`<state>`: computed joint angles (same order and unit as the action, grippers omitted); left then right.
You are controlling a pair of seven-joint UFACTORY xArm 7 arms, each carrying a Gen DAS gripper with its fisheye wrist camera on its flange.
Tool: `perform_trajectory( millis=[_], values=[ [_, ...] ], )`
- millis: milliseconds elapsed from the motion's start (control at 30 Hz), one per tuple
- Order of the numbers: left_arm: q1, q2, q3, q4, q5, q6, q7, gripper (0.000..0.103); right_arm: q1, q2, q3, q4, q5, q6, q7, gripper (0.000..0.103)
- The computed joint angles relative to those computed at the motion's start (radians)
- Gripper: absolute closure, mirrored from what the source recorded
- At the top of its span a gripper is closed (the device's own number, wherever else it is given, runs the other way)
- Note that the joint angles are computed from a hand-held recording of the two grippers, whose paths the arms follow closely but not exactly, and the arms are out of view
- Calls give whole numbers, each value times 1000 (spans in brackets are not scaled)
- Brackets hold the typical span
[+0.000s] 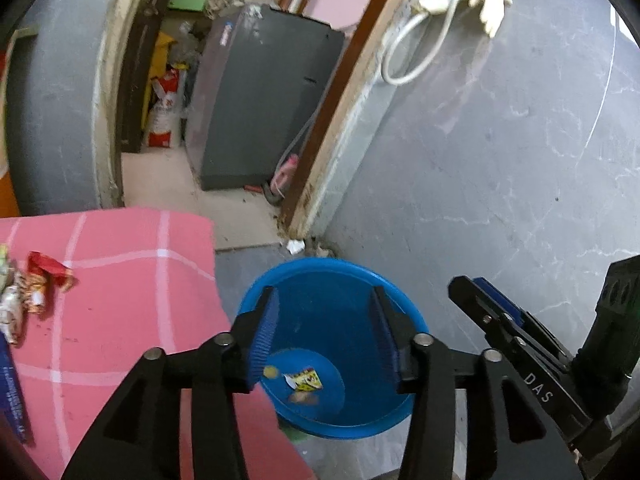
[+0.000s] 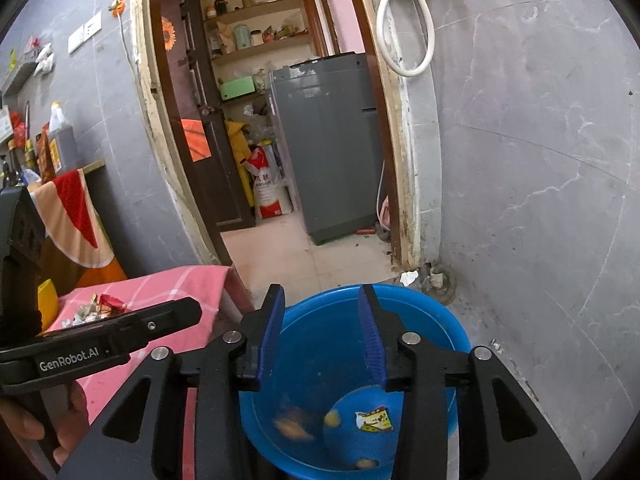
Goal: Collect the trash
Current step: 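Lift both items over the blue bucket and open both tools to drop them, then move both tools back over the table toward the remaining wrappers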
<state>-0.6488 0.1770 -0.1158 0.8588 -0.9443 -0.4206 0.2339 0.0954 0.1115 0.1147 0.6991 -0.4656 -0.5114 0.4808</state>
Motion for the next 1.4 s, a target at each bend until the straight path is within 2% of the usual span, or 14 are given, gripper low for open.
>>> perform_trajectory(
  millis=[133,300,367,433,467,567,700,1033,1400],
  values=[
    [-1,-47,-16,-46,-75,-77,43,47,17,-18,-2,-14,45,-19,-34,55],
    [32,-113,-80,-111,-176,-184,104,28,44,-49,-5,-38,100,-57,-77,48],
    [44,-135,-107,-138,-204,-239,113,17,57,-60,-5,-47,126,-74,-96,40],
    [49,-159,-133,-168,-235,-303,120,8,73,-70,-3,-58,165,-101,-121,25],
    [50,-168,-144,-180,-255,-335,128,4,79,-75,-2,-62,172,-113,-124,24],
    [48,-199,-173,-220,-304,-426,144,2,97,-87,1,-73,197,-145,-143,16],
    [38,-224,-199,-241,-391,-521,193,2,130,-101,14,-96,269,-210,-198,0],
    [-16,-306,-242,-331,-510,-711,240,2,202,-130,46,-138,354,-347,-262,0],
    [-71,-420,-263,-446,-677,-813,279,2,287,-139,92,-138,420,-382,-332,0]
  ],
)
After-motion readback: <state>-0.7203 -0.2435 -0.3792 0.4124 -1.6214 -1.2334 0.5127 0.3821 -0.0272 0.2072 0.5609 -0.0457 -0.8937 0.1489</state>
